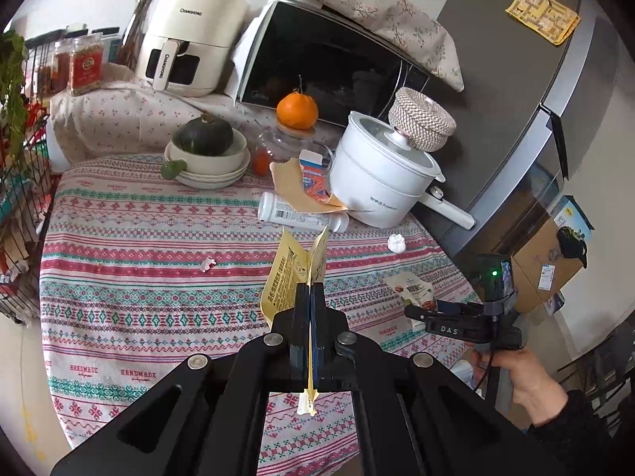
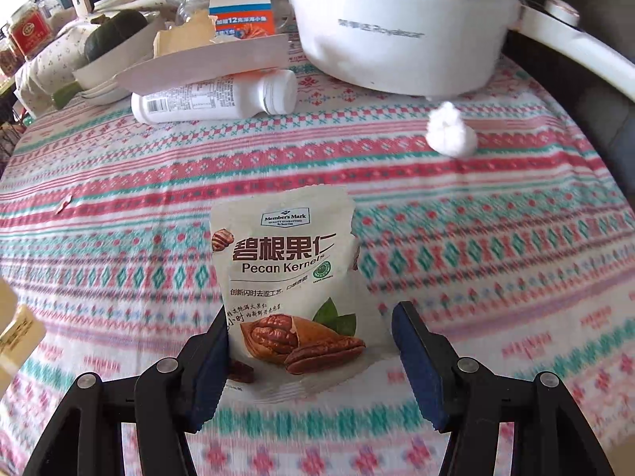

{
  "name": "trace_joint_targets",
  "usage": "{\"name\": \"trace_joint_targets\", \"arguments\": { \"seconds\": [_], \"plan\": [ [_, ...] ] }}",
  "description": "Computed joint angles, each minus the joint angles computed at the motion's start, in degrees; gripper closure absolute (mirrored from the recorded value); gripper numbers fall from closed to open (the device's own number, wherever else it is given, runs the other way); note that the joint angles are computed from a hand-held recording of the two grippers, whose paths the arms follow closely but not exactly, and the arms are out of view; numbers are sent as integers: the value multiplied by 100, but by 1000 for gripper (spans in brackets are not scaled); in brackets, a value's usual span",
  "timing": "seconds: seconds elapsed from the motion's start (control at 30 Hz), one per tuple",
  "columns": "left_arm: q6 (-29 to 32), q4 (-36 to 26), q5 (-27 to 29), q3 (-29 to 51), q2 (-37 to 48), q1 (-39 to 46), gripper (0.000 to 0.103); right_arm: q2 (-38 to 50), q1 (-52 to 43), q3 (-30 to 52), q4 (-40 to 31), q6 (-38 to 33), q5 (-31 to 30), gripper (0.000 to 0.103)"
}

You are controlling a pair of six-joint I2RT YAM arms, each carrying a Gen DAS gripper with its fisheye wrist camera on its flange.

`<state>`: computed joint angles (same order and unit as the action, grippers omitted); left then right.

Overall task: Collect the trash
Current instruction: 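Grasp the white pecan kernel packet with the right tool and lift it, then open the left tool over the bin while the right tool drops the pecan packet in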

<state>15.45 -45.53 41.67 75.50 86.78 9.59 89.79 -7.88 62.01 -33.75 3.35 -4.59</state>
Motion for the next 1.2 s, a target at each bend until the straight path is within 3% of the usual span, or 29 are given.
{"name": "trace_joint_targets", "arguments": {
  "seconds": [0.4,0.57,0.67,0.77,0.9,1.07,1.2],
  "plan": [
    [328,-302,207,-598,-1040,-569,103,-2495,-1117,-836,-1691,-536,-684,36],
    [333,-461,223,-1028,-1656,-1240,103,-3502,-2041,-977,-2597,-1102,-1102,36],
    [118,-358,92,-1420,-2044,-1877,103,-3981,-2991,-1158,-3068,-1792,-1429,36],
    [-230,-127,-174,-1796,-2356,-2684,103,-4049,-4387,-1335,-3562,-2748,-1910,36],
    [-911,363,-550,-2230,-2608,-3844,103,-3855,-5692,-1384,-3898,-3719,-2082,36],
    [-1727,1264,-1114,-2683,-2590,-5127,103,-3663,-6823,-1345,-4184,-4631,-2200,36],
    [-2049,2116,-1651,-3121,-2412,-5888,103,-3542,-7339,-1315,-4308,-5034,-2233,36]
  ]
}}
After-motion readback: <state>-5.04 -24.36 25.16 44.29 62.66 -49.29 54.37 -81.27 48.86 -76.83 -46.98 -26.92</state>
